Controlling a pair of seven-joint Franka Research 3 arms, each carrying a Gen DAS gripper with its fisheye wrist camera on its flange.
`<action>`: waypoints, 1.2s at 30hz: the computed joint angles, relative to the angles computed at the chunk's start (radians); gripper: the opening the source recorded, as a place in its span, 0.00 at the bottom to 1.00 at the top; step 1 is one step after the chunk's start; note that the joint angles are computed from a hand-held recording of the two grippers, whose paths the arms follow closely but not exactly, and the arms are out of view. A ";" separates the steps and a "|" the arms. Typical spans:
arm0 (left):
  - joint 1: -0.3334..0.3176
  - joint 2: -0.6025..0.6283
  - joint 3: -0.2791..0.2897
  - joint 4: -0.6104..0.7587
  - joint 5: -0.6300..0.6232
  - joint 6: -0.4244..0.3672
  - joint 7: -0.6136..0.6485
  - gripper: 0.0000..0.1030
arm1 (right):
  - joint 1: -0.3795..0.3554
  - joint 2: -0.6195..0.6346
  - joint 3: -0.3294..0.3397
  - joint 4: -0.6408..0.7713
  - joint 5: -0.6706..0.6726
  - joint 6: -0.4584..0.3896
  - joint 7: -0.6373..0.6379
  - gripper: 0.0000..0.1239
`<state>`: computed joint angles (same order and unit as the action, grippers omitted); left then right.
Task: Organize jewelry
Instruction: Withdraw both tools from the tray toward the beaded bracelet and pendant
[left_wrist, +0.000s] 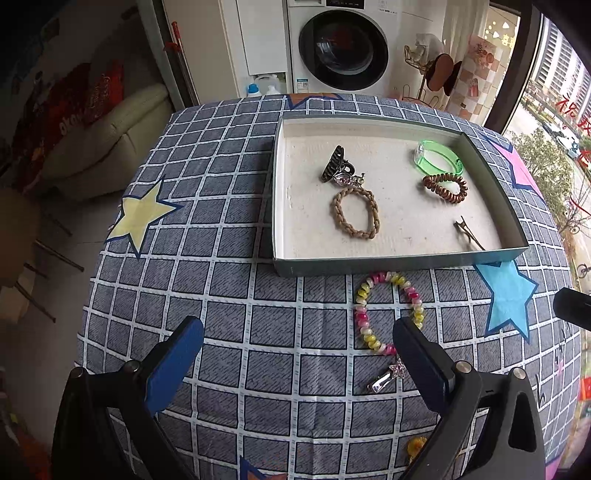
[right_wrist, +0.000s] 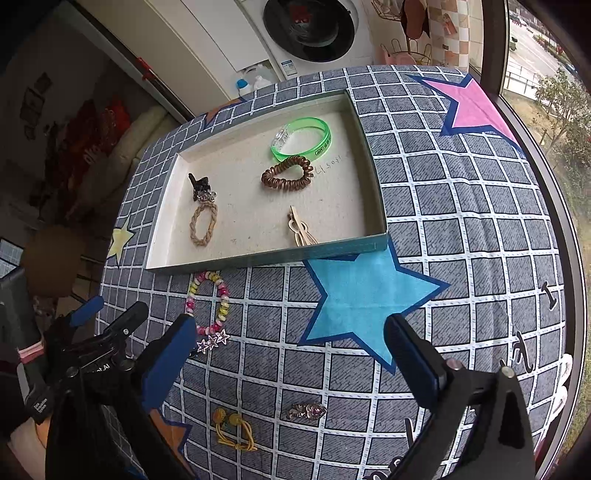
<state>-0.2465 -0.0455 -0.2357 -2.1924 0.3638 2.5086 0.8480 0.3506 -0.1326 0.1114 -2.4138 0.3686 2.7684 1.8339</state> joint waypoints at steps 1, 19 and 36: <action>-0.001 -0.008 0.001 -0.013 -0.011 0.002 0.006 1.00 | 0.001 -0.012 0.004 -0.016 -0.001 0.007 0.008 0.83; -0.032 -0.026 -0.003 -0.095 -0.186 0.014 0.237 1.00 | 0.017 -0.113 0.046 -0.160 -0.072 -0.116 0.201 0.83; -0.052 0.095 -0.023 0.006 -0.235 0.049 0.408 0.94 | 0.018 -0.073 0.061 -0.146 -0.165 -0.108 0.332 0.75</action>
